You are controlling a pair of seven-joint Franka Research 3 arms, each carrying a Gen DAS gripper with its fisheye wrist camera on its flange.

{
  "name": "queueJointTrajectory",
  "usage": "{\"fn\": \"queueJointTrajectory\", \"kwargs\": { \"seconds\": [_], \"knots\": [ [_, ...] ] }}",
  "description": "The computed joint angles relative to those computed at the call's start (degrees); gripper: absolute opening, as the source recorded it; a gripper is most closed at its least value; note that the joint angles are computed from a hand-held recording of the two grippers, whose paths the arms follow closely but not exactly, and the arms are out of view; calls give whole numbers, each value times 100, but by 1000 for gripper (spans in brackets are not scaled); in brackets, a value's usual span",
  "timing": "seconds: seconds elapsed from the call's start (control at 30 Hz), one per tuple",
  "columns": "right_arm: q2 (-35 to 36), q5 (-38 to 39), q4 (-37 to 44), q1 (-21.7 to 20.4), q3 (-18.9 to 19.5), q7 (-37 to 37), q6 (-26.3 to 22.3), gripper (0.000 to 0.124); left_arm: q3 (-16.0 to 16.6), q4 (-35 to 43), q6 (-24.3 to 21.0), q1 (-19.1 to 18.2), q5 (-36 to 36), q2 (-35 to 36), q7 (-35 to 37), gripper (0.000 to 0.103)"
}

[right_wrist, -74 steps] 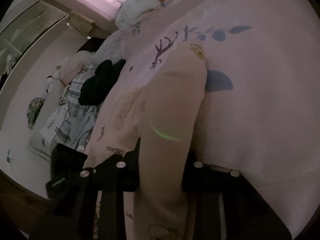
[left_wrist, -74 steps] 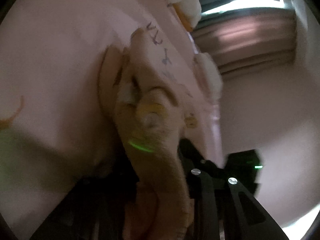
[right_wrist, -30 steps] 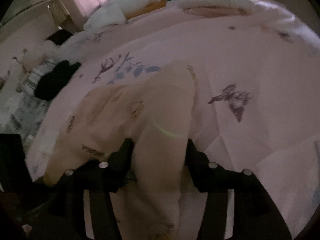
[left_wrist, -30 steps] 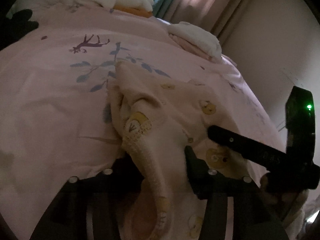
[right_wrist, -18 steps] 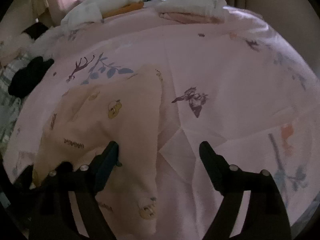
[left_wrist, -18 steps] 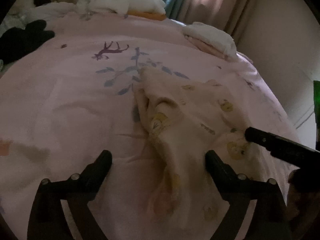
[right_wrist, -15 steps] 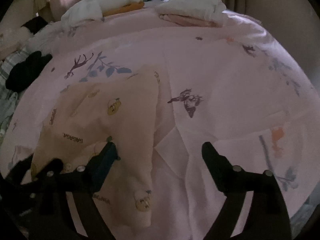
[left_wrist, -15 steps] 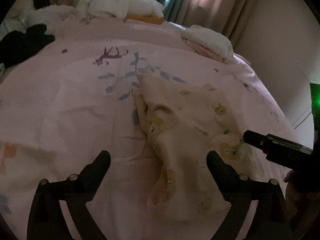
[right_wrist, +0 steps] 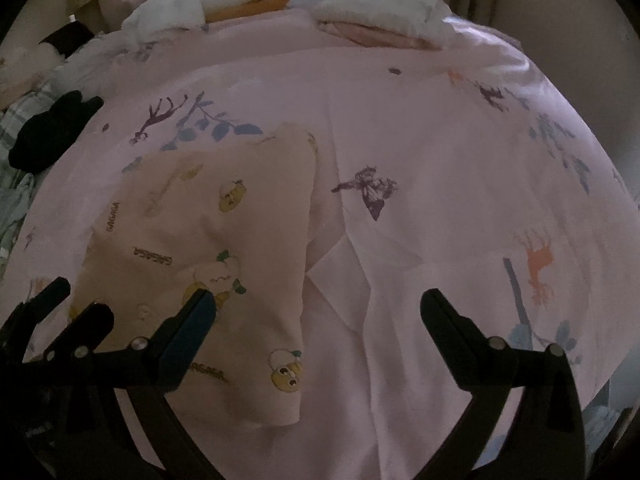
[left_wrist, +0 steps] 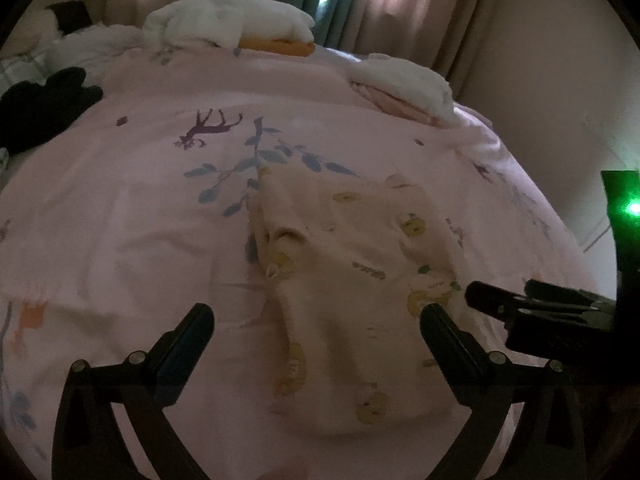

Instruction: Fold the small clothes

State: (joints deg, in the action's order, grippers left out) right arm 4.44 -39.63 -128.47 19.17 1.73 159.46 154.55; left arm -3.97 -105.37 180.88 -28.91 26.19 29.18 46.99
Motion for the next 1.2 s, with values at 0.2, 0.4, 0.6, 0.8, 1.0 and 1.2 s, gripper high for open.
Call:
{"fn": "queueJointTrajectory", "kwargs": {
  "seconds": [0.2,0.4,0.6,0.8,1.0,1.2],
  "knots": [
    [-92,141,-141,-78,-21,202,110,103,-397,92,-240,306,-183,65,242,102],
    [-168,15,-203,-134,12,362,88,103,-318,147,-363,219,-163,76,225,102],
    [-100,6,-100,-121,59,223,1,103,-322,82,-246,226,-176,32,146,102],
    [-91,72,-84,-87,47,156,0,103,69,142,-420,-127,142,14,-122,102],
    [-89,120,-78,-82,47,160,-55,103,-16,187,-498,-60,265,27,-216,102],
    [-26,221,-18,-61,40,37,-157,103,26,222,-534,-108,427,42,-329,102]
  ]
}}
